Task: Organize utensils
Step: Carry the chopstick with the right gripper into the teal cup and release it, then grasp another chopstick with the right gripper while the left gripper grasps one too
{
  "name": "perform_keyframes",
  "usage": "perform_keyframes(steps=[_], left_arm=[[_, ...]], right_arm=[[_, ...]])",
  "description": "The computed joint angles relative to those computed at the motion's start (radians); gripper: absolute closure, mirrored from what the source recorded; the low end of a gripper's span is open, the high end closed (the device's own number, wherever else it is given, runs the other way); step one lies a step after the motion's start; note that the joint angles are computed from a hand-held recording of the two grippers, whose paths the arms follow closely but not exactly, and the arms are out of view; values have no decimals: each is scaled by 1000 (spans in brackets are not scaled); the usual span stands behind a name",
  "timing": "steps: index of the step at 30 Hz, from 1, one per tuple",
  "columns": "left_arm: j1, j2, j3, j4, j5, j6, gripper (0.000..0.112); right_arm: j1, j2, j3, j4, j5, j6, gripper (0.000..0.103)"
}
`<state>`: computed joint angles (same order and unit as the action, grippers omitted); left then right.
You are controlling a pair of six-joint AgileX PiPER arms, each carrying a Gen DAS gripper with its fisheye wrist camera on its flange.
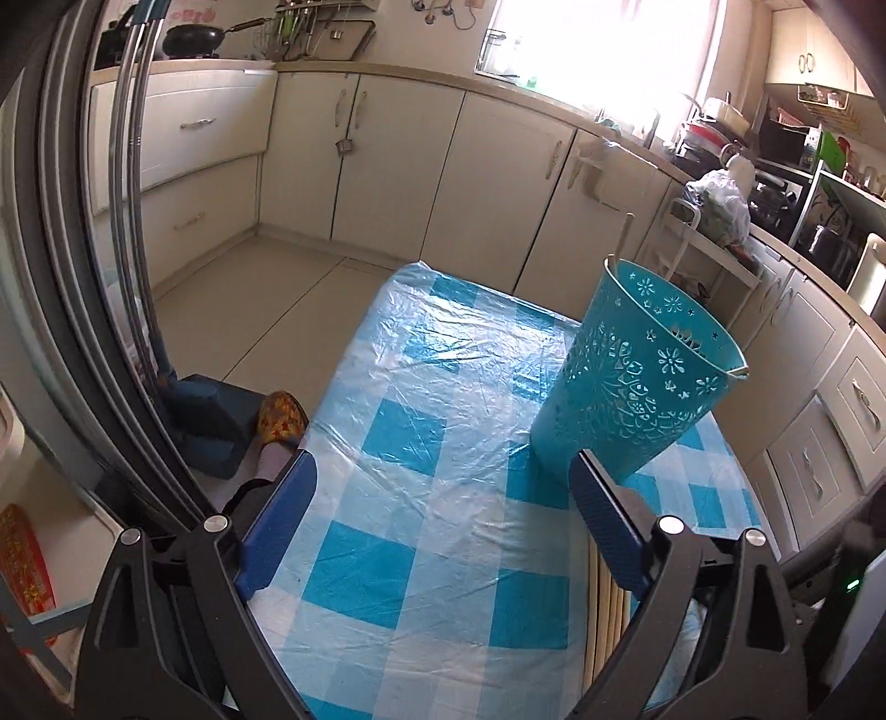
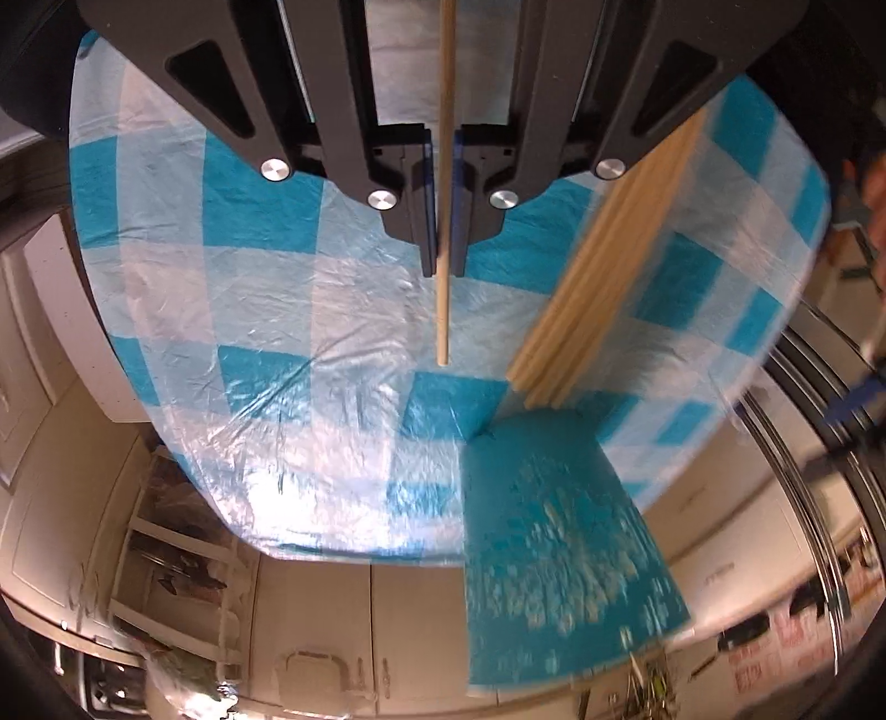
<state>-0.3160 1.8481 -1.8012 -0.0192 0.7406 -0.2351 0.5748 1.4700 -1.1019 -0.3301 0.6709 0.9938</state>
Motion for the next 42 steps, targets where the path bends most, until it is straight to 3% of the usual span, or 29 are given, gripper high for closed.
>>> perform_keyframes(steps=[5, 9, 15, 22, 30, 39, 42], left_arm=[[7, -3, -5, -8, 26, -14, 24], [13, -6, -13, -28, 46, -19, 24], [0, -49, 11, -4, 28, -36, 23], [-6, -78, 41, 3, 4, -43, 23], [13, -64, 31, -49, 14, -18, 22], [8, -79, 34, -43, 16, -25, 22], [3, -96, 39, -33, 18, -31, 21]], right_arm=[[-31, -109, -93, 60, -42, -69, 98], [-67, -70, -284, 37, -74, -108, 98], [-137, 172, -643, -101, -129, -58, 98], [-197, 518, -1052, -105, 3, -55, 98], [-186, 560, -1067, -77, 71, -107, 97], [-166, 516, -984, -17, 69, -182, 97], [-148, 431, -866, -38, 35, -164, 88]])
